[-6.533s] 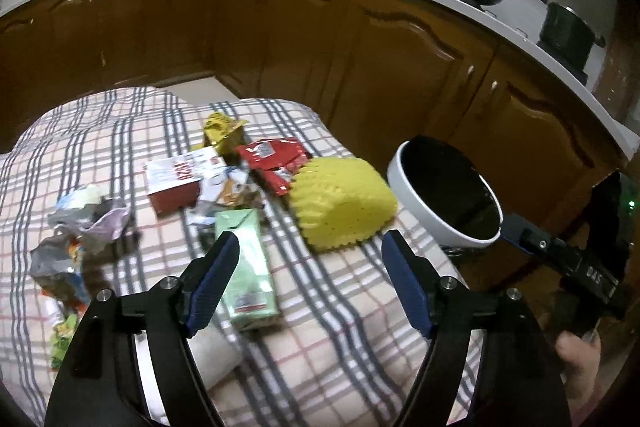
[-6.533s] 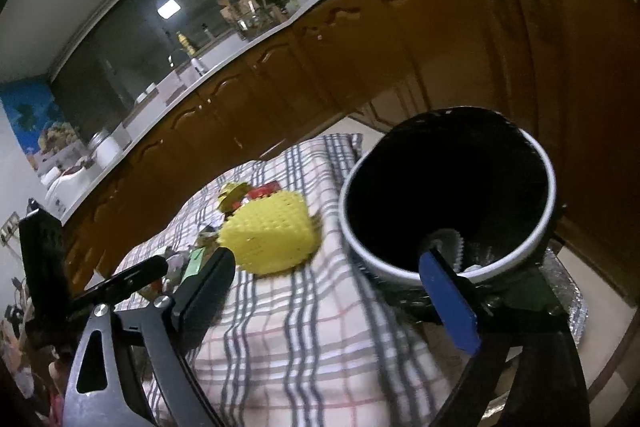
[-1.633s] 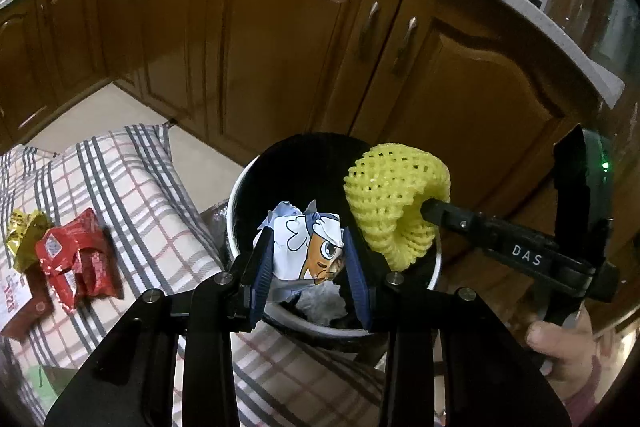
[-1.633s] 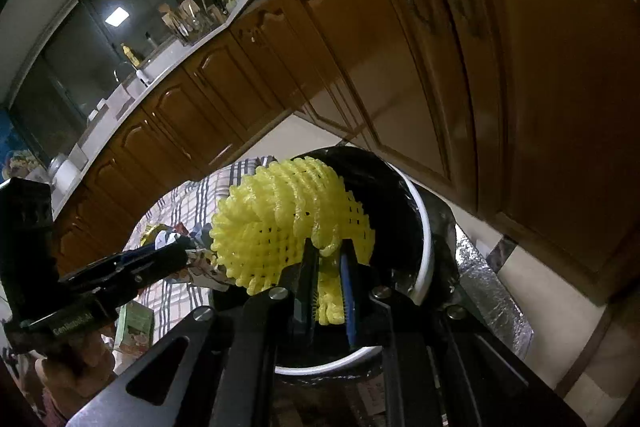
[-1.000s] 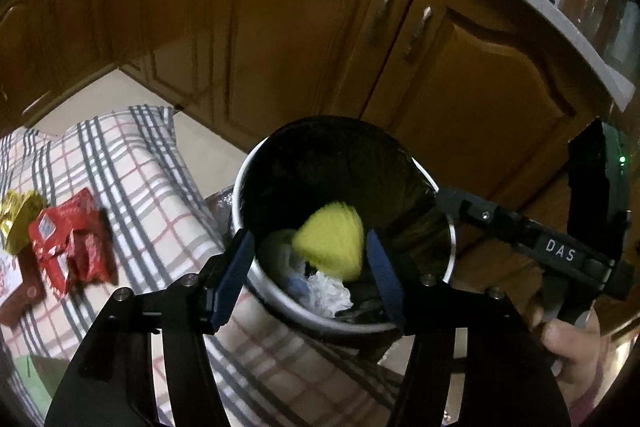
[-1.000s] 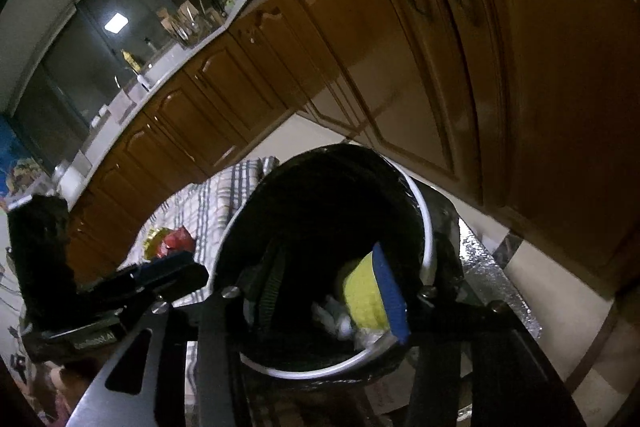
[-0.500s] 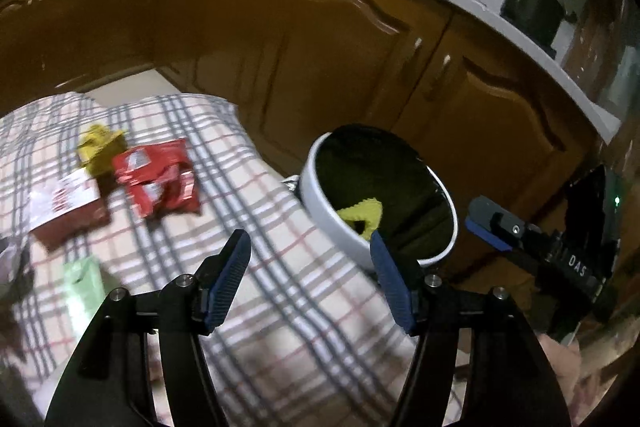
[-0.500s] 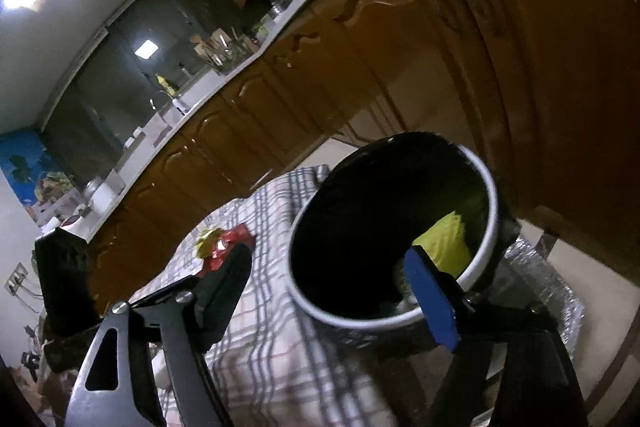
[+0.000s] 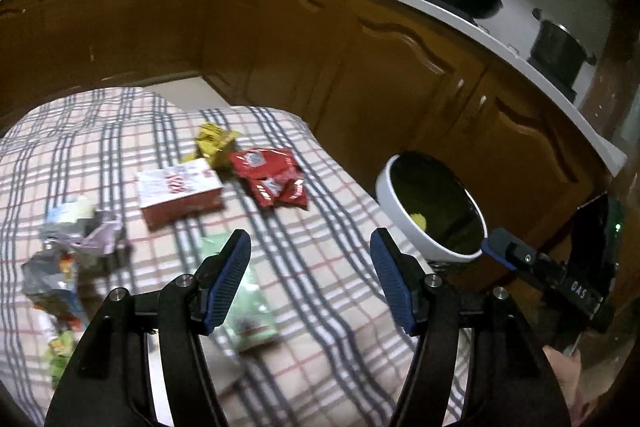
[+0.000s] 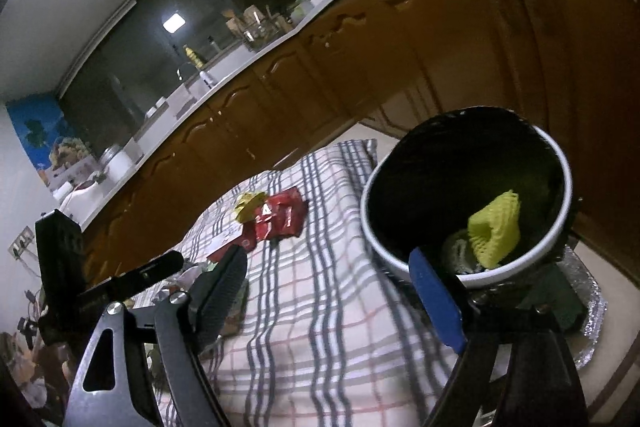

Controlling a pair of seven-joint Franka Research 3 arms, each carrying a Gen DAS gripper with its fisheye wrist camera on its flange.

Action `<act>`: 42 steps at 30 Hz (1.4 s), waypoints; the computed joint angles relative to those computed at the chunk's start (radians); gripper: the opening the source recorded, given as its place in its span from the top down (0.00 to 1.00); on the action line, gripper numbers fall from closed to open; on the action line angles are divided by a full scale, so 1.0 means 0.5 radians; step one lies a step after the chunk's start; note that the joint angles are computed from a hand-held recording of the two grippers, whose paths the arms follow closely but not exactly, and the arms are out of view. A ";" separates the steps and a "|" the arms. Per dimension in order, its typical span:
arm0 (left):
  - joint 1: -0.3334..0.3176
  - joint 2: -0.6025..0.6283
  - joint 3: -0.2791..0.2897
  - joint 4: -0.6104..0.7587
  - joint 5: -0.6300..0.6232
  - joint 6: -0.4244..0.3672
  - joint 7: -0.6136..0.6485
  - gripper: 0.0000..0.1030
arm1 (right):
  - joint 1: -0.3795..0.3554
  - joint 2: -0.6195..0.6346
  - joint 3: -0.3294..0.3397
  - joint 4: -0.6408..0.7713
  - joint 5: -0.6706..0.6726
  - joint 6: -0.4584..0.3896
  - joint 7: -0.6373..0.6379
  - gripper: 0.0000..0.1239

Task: Collect trash
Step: 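Grasp the yellow snack packets with the left tool while the right tool grasps the red snack packet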

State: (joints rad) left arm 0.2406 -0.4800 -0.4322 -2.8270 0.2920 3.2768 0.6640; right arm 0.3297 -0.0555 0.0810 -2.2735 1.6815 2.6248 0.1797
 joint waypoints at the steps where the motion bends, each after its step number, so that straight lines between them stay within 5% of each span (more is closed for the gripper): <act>1: -0.015 -0.016 0.028 -0.017 -0.002 -0.001 -0.001 0.39 | 0.007 0.007 0.009 0.007 -0.012 0.008 0.013 0.31; 22: -0.054 0.020 0.371 0.043 0.104 -0.186 0.184 0.39 | 0.118 0.212 0.109 0.273 -0.307 0.037 0.213 0.31; 26: -0.212 0.147 0.604 0.148 0.075 -0.208 0.306 0.39 | 0.122 0.326 0.134 0.420 -0.460 0.005 0.331 0.37; 29: -0.237 0.253 0.660 0.262 0.065 -0.257 0.391 0.39 | 0.128 0.424 0.161 0.538 -0.611 0.024 0.455 0.48; 36: -0.625 0.553 1.044 0.528 -0.314 -0.372 0.843 0.39 | 0.109 0.697 0.218 0.823 -1.022 0.015 0.840 0.55; 42: -0.677 0.810 1.086 0.745 -0.738 -0.480 1.232 0.44 | 0.091 0.911 0.270 1.025 -1.340 -0.010 1.111 0.57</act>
State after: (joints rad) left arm -0.0978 -0.0751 0.1105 -2.4544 -0.0769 3.0368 1.2798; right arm 0.3750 0.4002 0.2158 -1.7608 1.0117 2.6201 0.7350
